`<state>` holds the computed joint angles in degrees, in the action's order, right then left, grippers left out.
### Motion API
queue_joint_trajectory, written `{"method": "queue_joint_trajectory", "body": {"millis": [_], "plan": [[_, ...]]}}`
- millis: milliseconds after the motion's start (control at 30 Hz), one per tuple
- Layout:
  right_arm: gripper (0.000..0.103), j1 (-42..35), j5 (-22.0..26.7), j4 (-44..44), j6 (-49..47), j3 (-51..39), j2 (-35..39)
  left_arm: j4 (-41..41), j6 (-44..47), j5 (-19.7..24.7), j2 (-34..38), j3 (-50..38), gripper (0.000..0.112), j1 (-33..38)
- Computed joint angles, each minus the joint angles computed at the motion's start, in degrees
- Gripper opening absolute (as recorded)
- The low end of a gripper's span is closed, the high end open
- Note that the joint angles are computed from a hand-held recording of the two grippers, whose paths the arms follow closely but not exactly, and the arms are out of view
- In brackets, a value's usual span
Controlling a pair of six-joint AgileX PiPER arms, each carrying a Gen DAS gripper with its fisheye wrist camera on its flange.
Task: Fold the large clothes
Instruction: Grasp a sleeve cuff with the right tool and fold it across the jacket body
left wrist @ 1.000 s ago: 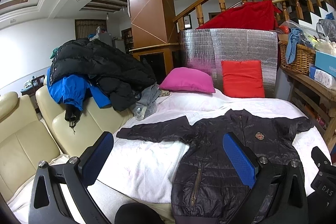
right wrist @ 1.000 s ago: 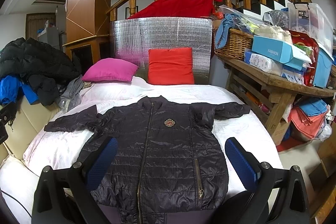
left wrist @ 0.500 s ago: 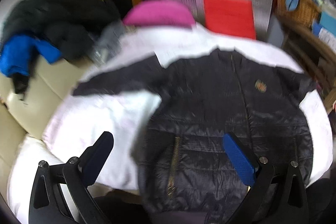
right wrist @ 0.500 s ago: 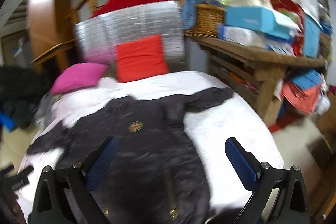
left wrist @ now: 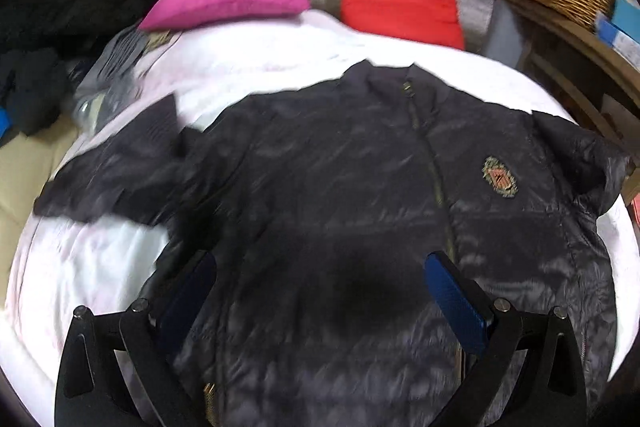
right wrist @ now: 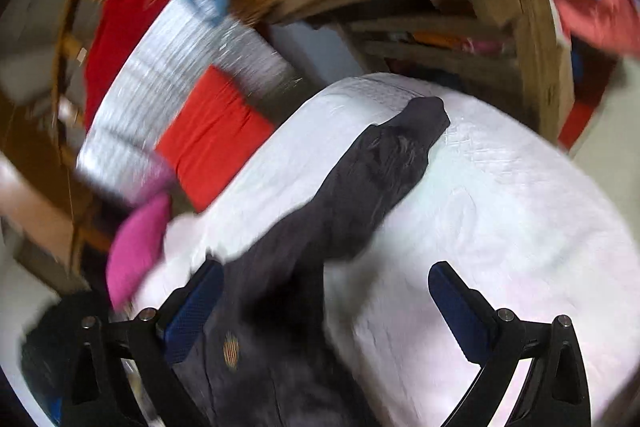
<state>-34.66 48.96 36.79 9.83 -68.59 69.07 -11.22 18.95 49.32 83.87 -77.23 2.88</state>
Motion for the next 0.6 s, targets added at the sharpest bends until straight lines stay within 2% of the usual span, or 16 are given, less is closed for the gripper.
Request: {"method": "queue_joint_trajectory", "body": {"millis": [67,133,300,367,433,500,533,567,600], "plan": [[0.103,-1.9,-2.8,5.1,-2.2,-0.3,5.7,-1.9,3.2,-4.1,-1.0,2.9,0.103,0.2],[0.103,-2.9,-3.8,7.4,-3.1,-2.3,11.6,-1.5,4.1,-5.6,-0.3,3.0,0.103,0.0],[0.099,-2.5,-6.2,4.7,0.7,-10.8,23.7,-2.3,6.8,-8.1,2.0,1.2,0.103,0.7],[0.094,-2.3,-6.0,3.7,2.5,-14.4,27.8,-2.0,6.5,-8.5,2.7,0.5,0.103,0.8],[0.079,-1.4,-4.4,0.3,6.5,-19.8,33.2,-0.9,5.3,-9.8,3.1,0.6,0.103,0.1],[0.073,-0.3,-4.6,-3.0,10.0,-22.2,35.5,0.3,4.3,-10.6,3.2,0.7,0.103,-0.4],[0.059,0.9,-5.9,-6.2,11.9,-22.9,35.6,0.2,4.5,-10.8,3.3,0.7,0.103,-0.6],[0.050,1.7,-5.8,-8.4,13.2,-23.9,35.9,0.0,4.9,-10.6,3.4,0.5,0.103,-0.6],[0.035,2.2,-5.5,-9.9,14.2,-24.7,36.1,0.2,4.8,-10.7,3.4,0.7,0.103,-0.6]]}}
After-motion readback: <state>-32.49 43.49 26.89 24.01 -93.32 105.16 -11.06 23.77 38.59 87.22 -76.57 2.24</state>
